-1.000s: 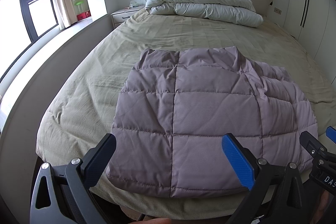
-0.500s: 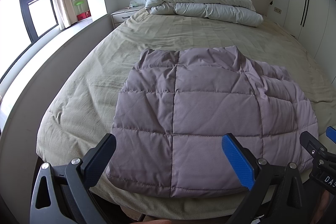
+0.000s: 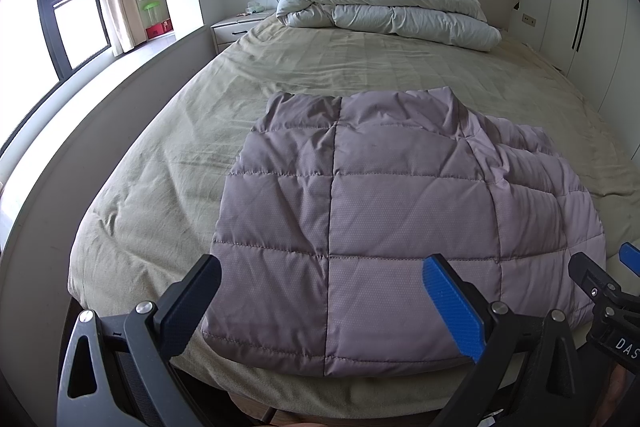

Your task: Fold large clothes

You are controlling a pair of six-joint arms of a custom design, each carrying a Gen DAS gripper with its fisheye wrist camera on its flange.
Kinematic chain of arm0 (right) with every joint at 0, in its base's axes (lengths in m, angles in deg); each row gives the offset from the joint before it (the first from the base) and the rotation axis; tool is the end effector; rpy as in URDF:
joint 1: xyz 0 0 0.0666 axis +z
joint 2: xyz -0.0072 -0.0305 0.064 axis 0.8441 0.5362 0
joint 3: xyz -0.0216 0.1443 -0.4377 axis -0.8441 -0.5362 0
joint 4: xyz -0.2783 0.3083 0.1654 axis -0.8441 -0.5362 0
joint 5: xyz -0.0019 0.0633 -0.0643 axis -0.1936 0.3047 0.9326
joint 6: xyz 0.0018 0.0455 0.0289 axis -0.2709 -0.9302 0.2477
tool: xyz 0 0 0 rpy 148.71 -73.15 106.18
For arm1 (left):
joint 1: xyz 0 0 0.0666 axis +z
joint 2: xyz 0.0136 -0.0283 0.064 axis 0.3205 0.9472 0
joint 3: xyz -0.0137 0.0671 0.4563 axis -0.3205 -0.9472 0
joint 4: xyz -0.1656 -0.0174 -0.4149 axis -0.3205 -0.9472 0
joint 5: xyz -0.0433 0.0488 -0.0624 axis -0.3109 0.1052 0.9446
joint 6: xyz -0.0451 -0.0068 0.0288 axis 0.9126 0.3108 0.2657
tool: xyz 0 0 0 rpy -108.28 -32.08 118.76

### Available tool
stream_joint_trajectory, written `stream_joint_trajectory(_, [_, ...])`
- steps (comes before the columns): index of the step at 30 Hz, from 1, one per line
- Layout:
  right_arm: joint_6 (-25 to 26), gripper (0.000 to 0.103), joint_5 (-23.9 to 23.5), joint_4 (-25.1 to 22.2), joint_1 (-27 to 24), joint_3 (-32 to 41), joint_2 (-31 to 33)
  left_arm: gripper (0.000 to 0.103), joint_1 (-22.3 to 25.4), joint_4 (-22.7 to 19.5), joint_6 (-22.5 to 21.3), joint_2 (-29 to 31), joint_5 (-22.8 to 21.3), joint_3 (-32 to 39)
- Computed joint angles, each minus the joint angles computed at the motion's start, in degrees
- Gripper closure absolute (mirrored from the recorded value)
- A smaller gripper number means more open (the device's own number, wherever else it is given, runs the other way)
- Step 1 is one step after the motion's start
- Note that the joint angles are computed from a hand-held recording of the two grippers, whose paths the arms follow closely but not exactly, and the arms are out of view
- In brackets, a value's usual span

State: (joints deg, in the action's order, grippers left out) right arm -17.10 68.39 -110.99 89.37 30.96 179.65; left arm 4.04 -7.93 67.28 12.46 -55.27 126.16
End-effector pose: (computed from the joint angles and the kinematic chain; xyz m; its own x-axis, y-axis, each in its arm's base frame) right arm 0.5548 0.3277 0.5492 -0.7944 -0.0499 -0.6053 -0.0039 0.9970 -0.0771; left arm 0.5726 -0.1380 0.5235 -0.7551 -0.1716 -0.6327 -0.2490 0.9679 0.0346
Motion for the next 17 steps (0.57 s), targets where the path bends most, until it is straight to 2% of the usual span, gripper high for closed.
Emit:
stream_joint_trajectory(11, [0.1,0.0,-0.4,-0.1,-0.1,-0.1,0.1,0.0,0.0,-0.2,-0.1,0.0,0.0,0.1])
stream_joint_trajectory(17, [0.2,0.0,-0.7,-0.1,-0.2,-0.3,0.0,0.0,-0.1,1.5,-0.6,-0.6,-0.2,-1.4])
